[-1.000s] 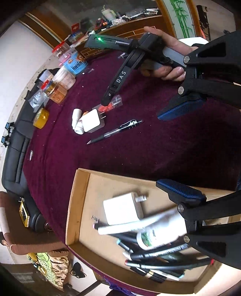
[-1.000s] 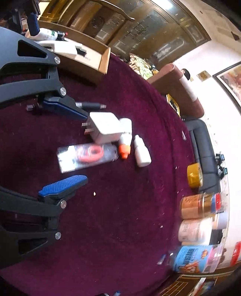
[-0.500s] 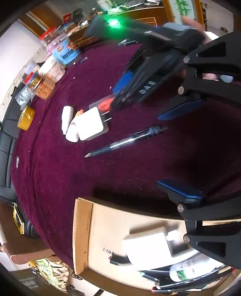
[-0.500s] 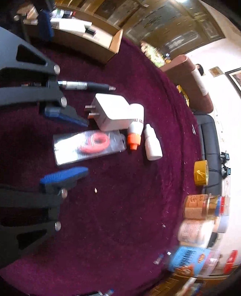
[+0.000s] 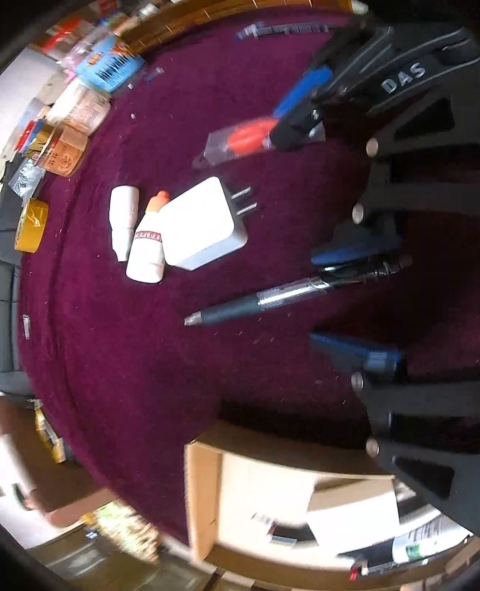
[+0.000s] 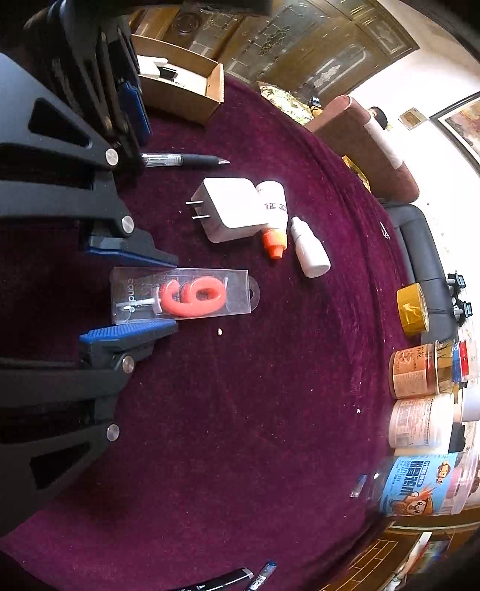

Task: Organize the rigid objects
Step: 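Grasp the clear black pen with the left gripper while the right grasps the red candle box, then carry pen and candle box into the tray and open both grippers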

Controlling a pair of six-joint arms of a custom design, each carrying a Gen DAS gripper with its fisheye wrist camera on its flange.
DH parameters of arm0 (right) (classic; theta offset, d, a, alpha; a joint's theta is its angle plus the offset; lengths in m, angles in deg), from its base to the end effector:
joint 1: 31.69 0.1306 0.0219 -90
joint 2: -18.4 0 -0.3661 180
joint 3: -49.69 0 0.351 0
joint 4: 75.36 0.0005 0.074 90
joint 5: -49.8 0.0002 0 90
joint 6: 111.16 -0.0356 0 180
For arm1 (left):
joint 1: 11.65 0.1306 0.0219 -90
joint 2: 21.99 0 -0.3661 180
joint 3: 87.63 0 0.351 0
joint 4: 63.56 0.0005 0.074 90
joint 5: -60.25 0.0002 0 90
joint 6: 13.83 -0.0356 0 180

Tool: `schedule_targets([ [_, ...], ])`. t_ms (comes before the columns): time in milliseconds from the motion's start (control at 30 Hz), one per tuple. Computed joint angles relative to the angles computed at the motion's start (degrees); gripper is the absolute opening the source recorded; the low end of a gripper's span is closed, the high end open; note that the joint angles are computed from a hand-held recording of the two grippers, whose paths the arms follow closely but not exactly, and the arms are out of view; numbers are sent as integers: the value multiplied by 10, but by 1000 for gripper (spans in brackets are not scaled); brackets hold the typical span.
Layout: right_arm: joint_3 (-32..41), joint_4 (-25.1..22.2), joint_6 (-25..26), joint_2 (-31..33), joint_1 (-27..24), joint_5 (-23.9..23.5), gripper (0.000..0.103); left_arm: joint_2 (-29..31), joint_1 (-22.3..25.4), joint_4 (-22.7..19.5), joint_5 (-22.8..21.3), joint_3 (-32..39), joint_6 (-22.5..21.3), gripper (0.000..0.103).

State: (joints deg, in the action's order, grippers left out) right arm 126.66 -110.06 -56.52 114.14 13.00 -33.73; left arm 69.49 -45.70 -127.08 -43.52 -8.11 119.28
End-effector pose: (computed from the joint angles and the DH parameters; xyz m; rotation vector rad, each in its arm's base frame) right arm 0.3272 0.3173 0.2939 -0.1600 2.5452 0.4308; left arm 0.3373 -0.2183 0.3187 -0.2636 2.7826 0.0418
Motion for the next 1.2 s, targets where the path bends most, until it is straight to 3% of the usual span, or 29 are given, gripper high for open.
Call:
schedule_targets([
  [133, 2, 2, 0, 2, 0, 0, 27, -20, -10, 27, -15, -26, -17, 14],
  [333, 1, 6, 8, 4, 5, 13, 27, -107, -46, 50, 7, -109, -13, 13],
  [467, 3, 14, 21, 8, 14, 30, 27, -196, -61, 46, 61, -156, 21, 13],
  [600, -20, 58, 21, -8, 18, 12, 26, -312, -43, 22, 98, -184, 36, 13],
  [700, -39, 71, -13, -40, 41, 11, 26, -399, -10, -24, 107, -190, 32, 13],
  [833, -57, 100, -47, -84, 107, -3, 27, -497, 59, -96, 109, -196, 10, 13],
  [933, -36, 101, -40, -86, 171, 14, 27, -536, 140, -122, 136, -204, -39, 13],
  [1067, 24, 85, -21, -46, 224, 3, 27, -558, 327, -138, 224, -212, -171, 13],
  [1200, 84, 61, -12, 5, 239, 0, 27, -540, 447, -131, 281, -223, -258, 13],
])
